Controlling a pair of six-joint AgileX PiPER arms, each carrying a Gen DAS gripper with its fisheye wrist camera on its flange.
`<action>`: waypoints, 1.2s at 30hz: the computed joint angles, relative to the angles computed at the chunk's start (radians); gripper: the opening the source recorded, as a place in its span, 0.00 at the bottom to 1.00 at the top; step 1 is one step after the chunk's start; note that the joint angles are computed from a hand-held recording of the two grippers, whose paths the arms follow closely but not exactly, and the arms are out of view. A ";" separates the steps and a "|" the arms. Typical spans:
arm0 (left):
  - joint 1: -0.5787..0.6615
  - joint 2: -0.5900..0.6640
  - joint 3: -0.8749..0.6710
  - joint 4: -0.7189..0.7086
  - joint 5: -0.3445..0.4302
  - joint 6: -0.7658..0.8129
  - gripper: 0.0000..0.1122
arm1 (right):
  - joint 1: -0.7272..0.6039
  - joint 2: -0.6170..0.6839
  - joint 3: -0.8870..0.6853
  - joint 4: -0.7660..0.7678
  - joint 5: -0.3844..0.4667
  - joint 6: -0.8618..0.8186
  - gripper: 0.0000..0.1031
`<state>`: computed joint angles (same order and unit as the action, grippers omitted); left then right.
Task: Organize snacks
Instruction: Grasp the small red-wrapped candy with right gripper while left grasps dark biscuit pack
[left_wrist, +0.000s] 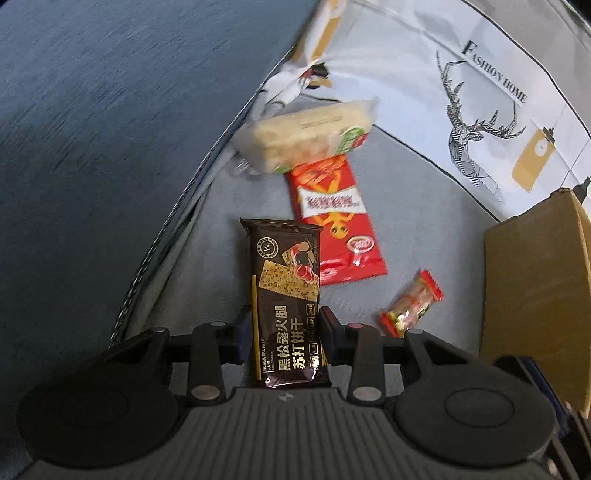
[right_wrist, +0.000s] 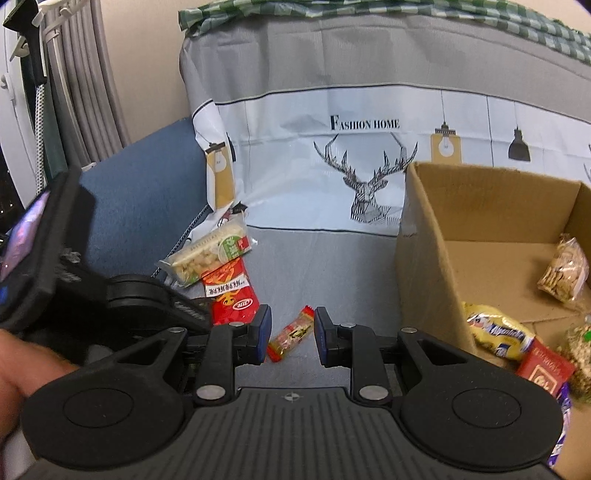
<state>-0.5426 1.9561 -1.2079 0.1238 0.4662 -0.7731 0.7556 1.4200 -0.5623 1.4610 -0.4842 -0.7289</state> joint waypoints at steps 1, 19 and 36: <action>0.007 -0.003 0.006 -0.020 0.002 0.013 0.36 | -0.006 0.010 -0.005 -0.008 0.010 0.010 0.26; 0.031 -0.010 0.012 -0.079 0.010 0.056 0.37 | -0.192 0.418 -0.284 0.015 0.177 -0.010 0.66; 0.035 -0.076 0.091 -0.167 -0.032 0.174 0.31 | -0.141 0.320 -0.201 -0.043 0.095 -0.037 0.16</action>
